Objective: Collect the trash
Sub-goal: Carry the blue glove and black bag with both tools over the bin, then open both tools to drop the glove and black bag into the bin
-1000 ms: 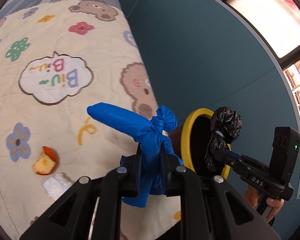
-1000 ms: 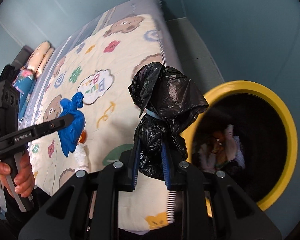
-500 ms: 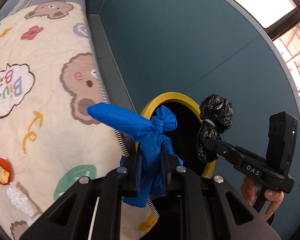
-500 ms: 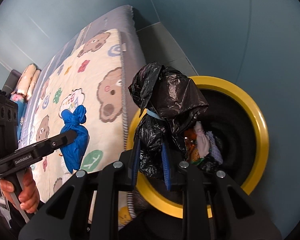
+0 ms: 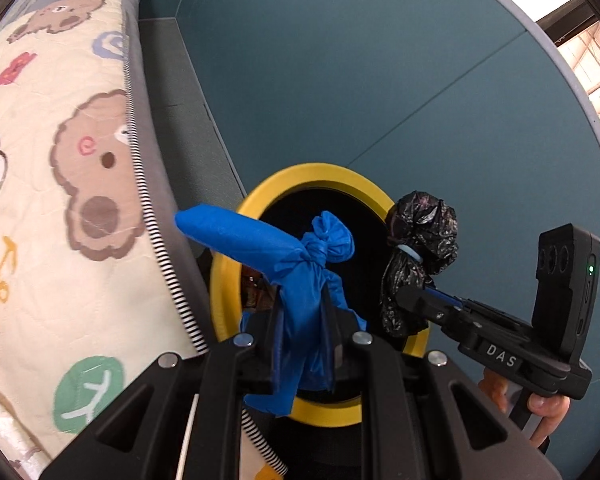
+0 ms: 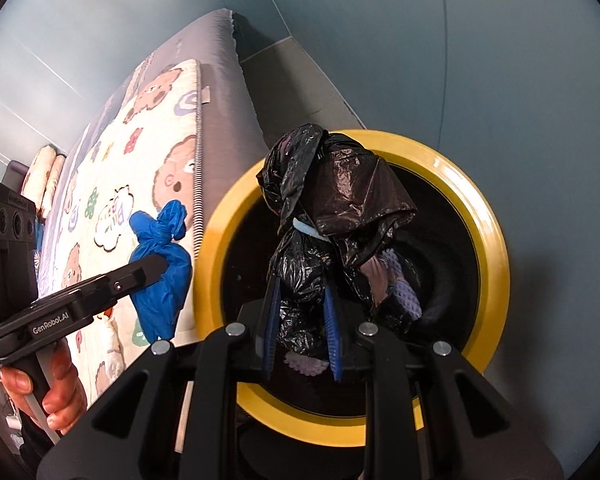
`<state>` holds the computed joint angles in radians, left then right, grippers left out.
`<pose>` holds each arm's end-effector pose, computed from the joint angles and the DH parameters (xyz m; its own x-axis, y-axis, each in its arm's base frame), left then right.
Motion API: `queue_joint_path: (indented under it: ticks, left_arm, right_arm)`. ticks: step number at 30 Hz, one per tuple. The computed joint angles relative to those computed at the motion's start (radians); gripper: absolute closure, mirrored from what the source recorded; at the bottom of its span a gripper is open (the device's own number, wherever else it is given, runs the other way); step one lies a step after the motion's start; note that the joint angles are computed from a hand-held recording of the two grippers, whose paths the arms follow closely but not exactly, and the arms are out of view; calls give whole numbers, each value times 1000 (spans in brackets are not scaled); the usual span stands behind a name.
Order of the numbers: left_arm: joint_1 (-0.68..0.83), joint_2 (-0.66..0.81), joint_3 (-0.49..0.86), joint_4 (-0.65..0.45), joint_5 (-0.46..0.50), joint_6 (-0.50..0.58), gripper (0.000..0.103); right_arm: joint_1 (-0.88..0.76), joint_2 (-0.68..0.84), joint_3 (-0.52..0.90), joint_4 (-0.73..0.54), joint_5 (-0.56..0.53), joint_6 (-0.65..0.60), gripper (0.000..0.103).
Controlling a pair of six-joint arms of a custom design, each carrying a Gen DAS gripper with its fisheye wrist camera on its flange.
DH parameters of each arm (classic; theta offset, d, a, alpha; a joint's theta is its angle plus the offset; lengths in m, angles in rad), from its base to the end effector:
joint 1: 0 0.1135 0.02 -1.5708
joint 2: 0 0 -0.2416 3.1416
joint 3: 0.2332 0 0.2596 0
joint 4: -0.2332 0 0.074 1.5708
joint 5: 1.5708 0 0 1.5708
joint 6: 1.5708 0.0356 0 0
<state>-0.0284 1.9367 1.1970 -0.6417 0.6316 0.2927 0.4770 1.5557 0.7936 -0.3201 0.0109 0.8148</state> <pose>0.3521 -0.0310 0.1123 -0.9013 0.2586 -0.3476 0.4116 0.7614 -0.5009 0.2595 0.1337 0.1273 -0.8688 0.3699 -0.3290 0.2589 0.9060 0.3349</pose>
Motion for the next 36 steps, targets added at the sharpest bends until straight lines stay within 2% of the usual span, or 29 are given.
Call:
queue_joint_path:
  ticks: [9, 12, 15, 17, 20, 23, 24, 29, 36]
  left_arm:
    - [-51, 37, -9, 55, -5, -42, 86]
    - [-45, 36, -17, 65, -5, -36, 80]
    - [-33, 35, -14, 58, -2, -27, 69]
    - [-30, 31, -18, 65, 6, -32, 55]
    - [-11, 12, -42, 70, 17, -10, 43]
    - [17, -19, -69, 84, 11, 17, 31]
    - [33, -22, -69, 77, 16, 36, 30]
    - [130, -6, -38, 34, -8, 128, 25]
    - [306, 58, 45, -33, -58, 269, 25]
  right_arm:
    - [-30, 24, -27, 44, -38, -9, 81]
    - [-32, 16, -36, 45, -38, -4, 79]
    - [-29, 45, -9, 40, -26, 9, 76]
    - [-30, 39, -14, 39, -23, 18, 73]
    - [-24, 34, -18, 40, -16, 38, 66]
    - [-12, 7, -30, 30, -1, 52, 63]
    - [-2, -5, -34, 28, 6, 58, 59]
    - [38, -20, -32, 20, 13, 69, 51]
    - [136, 49, 62, -9, 15, 79, 50]
